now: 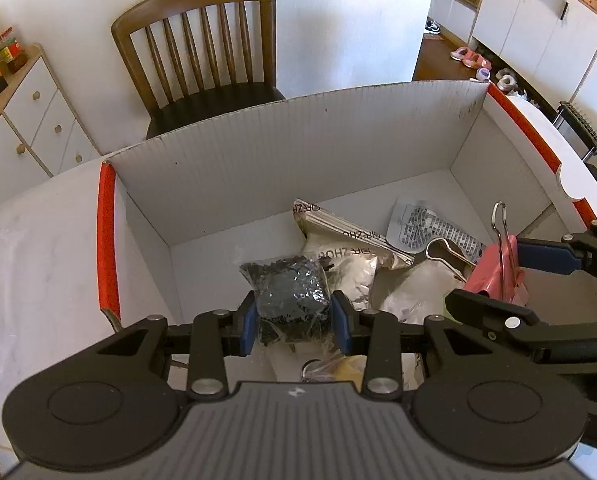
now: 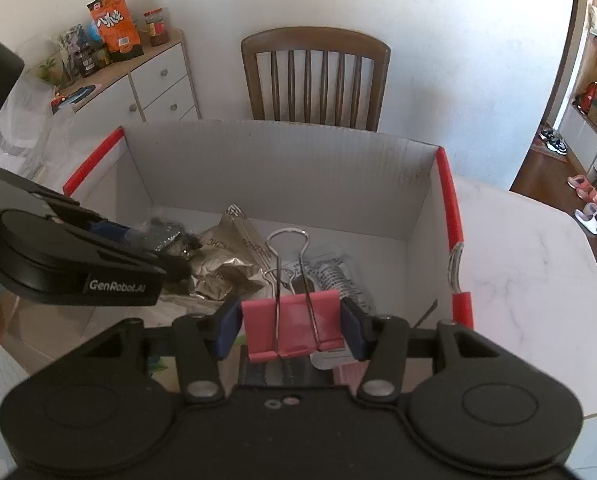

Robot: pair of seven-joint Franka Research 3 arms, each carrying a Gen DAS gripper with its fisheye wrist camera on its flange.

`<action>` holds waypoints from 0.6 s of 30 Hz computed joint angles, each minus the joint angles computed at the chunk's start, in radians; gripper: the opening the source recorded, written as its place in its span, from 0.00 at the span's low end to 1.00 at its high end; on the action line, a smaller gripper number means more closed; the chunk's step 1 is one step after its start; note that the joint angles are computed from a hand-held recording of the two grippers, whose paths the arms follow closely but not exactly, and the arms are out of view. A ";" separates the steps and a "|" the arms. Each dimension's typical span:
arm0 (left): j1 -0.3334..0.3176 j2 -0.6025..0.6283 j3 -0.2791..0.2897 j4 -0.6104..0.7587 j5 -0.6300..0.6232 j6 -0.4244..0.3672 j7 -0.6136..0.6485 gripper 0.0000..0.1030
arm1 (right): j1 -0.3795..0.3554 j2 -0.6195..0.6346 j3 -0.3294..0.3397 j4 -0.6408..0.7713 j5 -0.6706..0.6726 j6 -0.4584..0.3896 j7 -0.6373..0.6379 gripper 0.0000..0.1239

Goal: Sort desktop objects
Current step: 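Open both grippers to drop the packet and clip into the box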

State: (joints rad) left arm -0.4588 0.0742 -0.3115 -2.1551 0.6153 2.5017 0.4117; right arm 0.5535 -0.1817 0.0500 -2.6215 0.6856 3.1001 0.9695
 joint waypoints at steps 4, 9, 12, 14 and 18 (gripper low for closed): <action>-0.002 0.002 -0.001 0.007 -0.001 -0.011 0.003 0.35 | -0.030 0.005 0.025 -0.001 -0.046 0.003 0.048 0.42; -0.004 -0.012 0.000 -0.001 0.019 -0.012 -0.027 0.53 | -0.053 -0.003 0.042 -0.012 -0.120 0.012 0.102 0.43; -0.002 -0.032 -0.001 -0.014 0.035 -0.004 -0.059 0.63 | -0.055 -0.017 0.041 -0.024 -0.148 0.025 0.128 0.46; 0.002 -0.046 -0.003 -0.021 0.035 -0.002 -0.061 0.63 | -0.026 -0.028 0.012 -0.029 -0.135 0.028 0.115 0.46; 0.005 -0.079 -0.013 -0.041 0.044 -0.001 -0.074 0.63 | 0.003 -0.067 -0.023 -0.045 -0.120 0.022 0.100 0.47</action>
